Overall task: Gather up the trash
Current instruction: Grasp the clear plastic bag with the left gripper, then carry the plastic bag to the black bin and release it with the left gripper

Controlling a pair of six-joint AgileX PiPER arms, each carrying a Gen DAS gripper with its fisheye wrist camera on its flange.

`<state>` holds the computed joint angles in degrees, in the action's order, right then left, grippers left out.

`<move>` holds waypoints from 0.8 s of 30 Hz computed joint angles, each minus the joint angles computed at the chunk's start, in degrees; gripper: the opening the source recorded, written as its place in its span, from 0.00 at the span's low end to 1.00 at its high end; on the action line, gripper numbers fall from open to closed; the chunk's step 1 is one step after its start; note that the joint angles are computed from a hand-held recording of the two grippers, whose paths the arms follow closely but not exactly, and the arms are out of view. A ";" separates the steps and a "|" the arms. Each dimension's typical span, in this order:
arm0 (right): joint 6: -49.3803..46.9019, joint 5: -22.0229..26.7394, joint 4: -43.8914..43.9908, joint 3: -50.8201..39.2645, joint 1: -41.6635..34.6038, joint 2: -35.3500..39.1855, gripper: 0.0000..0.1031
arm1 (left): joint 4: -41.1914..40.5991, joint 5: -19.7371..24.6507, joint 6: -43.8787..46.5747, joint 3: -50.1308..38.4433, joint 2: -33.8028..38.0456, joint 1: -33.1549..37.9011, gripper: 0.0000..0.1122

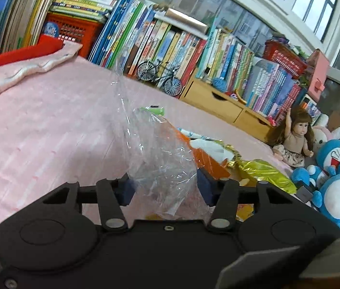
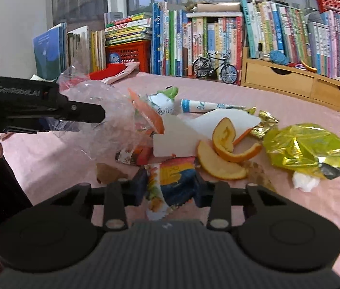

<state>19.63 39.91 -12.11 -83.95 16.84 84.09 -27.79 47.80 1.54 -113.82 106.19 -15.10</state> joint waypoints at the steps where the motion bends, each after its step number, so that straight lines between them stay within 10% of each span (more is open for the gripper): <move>1: 1.50 0.66 -1.28 -0.04 0.49 -0.39 0.42 | -0.52 0.02 0.54 0.70 -0.85 0.11 0.45; 14: 14.98 5.21 -10.43 8.44 9.58 -13.09 0.42 | -5.66 -1.69 13.86 19.90 -17.66 0.30 0.45; 24: 27.38 18.61 -18.64 14.14 29.46 -18.90 0.43 | -11.78 9.35 24.90 32.55 -29.78 3.68 0.45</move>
<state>47.01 58.52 -30.76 -69.80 46.30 65.19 -39.57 57.15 26.44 -81.27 76.42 -11.43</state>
